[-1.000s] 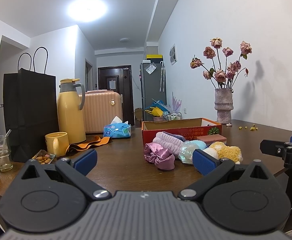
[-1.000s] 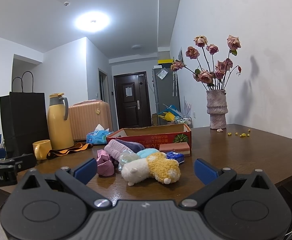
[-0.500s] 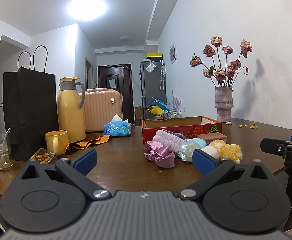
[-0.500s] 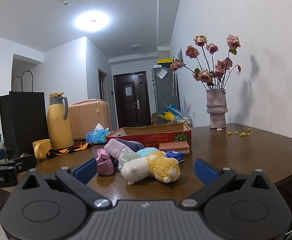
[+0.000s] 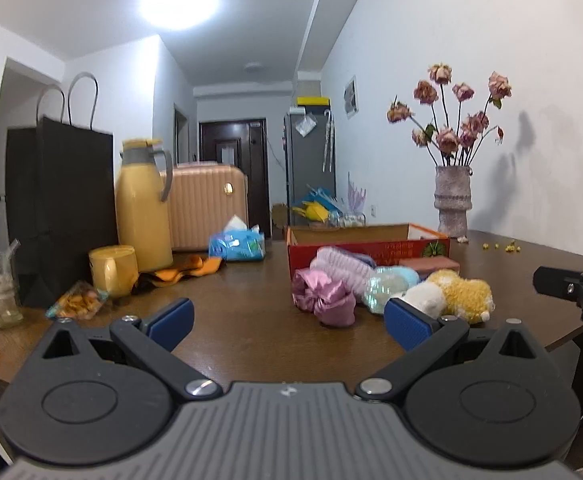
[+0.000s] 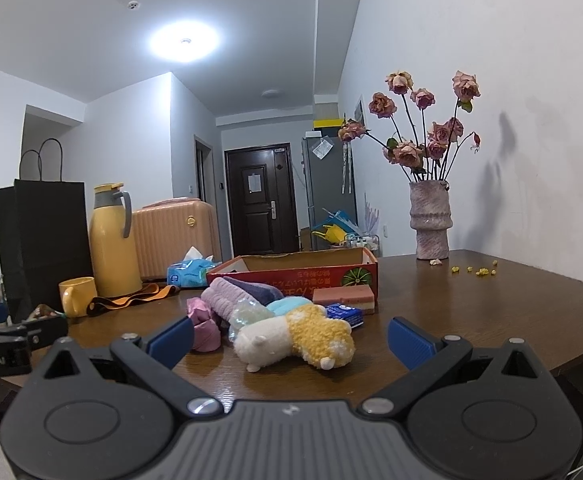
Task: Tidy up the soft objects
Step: 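Reach the right gripper to the white-and-yellow plush toy and grasp it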
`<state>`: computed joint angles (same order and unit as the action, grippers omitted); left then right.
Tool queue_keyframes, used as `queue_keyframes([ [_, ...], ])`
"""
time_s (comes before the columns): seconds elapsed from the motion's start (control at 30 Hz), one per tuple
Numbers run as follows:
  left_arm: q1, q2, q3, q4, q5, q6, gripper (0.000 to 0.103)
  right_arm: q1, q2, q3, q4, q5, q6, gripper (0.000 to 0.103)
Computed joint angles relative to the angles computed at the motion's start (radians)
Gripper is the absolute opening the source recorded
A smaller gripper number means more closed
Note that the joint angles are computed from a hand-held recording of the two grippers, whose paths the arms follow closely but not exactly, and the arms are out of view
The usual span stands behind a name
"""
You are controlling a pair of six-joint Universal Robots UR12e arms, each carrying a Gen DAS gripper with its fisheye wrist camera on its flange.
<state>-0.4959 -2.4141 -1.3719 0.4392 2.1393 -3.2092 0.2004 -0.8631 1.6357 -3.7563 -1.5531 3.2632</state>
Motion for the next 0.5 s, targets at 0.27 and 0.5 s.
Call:
queue_keyframes([
  [0.27, 0.045, -0.039, 0.074, -0.121, -0.135, -0.034, 0.103, -0.02, 0.065, -0.106, 0.13, 0.062, -0.095, 0.102],
  [0.5, 0.079, -0.09, 0.215, -0.229, -0.362, -0.054, 0.097, -0.056, 0.112, -0.247, 0.284, 0.113, -0.006, 0.093],
])
